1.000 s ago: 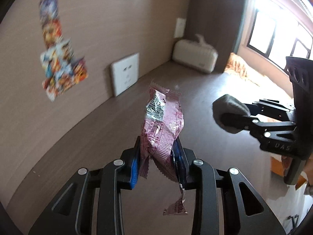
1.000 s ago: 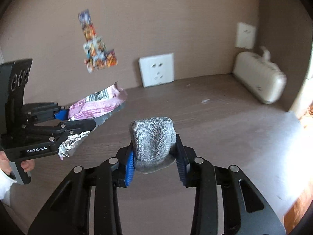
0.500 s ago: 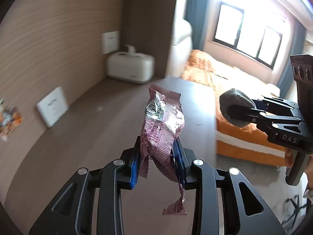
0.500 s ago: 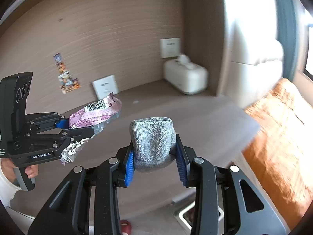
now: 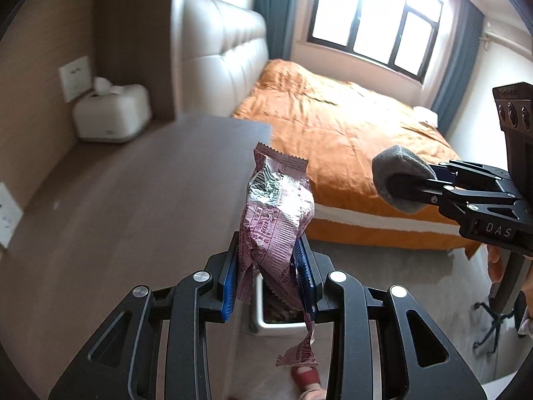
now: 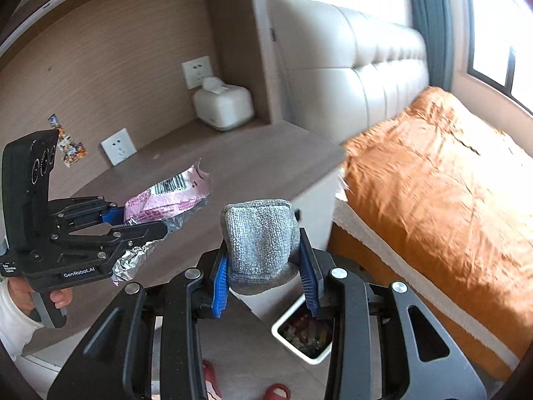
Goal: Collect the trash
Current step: 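Carry the wrapper and sponge over the white bin and open both tools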
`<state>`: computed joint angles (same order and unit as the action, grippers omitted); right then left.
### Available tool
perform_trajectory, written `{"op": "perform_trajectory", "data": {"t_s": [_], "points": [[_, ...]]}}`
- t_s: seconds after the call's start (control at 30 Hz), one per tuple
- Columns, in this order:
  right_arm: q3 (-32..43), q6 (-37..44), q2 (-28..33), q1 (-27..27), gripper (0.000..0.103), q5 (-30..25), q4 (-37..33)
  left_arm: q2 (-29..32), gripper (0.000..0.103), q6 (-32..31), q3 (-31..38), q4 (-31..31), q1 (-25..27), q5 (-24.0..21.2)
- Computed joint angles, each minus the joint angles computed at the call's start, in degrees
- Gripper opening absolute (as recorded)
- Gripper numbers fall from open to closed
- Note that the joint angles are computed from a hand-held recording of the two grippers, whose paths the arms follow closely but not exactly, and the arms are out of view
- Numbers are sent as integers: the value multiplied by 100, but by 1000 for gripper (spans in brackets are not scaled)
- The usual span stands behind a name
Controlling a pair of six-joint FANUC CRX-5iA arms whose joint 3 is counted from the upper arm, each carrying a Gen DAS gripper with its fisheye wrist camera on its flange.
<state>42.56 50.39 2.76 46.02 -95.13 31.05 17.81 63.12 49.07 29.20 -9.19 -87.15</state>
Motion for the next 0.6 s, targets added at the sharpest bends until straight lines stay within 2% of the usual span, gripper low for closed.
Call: {"op": "perform_trajectory", "data": {"t_s": [0.27,0.6], "points": [[-832,-206,-610,-245,38,59,-285,100,31,166,-215,-272,-569,47],[-1686,-266,-1090,-803,38,283,-1029,361,31,257,-469,-499,-989,122]]}}
